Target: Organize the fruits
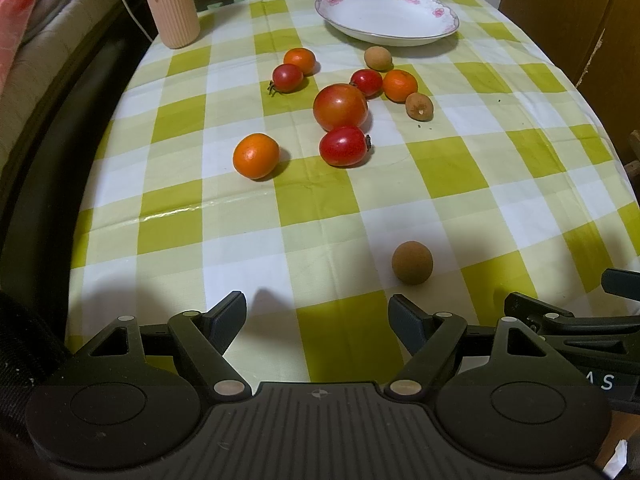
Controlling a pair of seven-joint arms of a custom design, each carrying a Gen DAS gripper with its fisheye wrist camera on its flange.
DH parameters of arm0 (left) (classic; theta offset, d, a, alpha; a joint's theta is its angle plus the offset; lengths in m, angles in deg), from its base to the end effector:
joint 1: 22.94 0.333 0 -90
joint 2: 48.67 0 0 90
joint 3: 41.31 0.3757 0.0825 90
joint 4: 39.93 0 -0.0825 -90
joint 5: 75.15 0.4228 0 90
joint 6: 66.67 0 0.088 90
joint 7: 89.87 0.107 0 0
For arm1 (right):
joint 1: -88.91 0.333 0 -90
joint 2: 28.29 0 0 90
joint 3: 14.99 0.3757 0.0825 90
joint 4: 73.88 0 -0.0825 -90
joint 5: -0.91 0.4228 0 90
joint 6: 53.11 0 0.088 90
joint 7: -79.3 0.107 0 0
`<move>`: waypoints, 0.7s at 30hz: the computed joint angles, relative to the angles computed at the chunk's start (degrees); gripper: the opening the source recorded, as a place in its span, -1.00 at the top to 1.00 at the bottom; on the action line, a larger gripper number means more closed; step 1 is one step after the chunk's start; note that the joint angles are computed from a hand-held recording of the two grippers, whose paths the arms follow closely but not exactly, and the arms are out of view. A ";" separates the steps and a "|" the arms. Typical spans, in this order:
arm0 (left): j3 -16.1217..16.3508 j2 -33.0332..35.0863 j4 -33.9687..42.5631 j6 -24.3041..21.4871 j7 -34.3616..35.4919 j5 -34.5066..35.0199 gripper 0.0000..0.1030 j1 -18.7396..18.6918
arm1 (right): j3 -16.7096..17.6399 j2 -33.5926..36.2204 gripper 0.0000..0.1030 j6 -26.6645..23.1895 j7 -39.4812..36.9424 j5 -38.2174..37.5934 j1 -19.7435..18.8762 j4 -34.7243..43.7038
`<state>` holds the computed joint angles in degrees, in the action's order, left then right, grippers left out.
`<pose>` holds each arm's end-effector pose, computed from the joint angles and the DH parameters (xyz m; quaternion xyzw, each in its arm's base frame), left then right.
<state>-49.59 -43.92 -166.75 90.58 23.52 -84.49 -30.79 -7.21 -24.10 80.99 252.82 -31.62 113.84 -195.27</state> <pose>0.5878 -0.1618 0.4235 -0.4755 0.8497 -0.1863 0.1311 0.5149 0.3193 0.4323 -0.4899 0.8429 -0.1885 0.1183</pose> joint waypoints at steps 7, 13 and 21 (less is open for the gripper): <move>0.02 0.18 0.28 -0.03 0.51 -0.87 -0.61 0.20 | -0.04 0.02 -0.88 0.00 -0.08 0.03 0.00 0.02; 0.09 0.46 0.77 -0.05 1.07 -3.37 -0.62 0.63 | -0.11 0.21 -0.88 0.41 0.28 -1.29 0.07 0.28; 1.47 -0.66 -1.21 8.82 -7.67 0.83 -0.71 0.47 | -0.34 0.66 -0.82 4.64 -2.81 -3.50 -0.24 0.55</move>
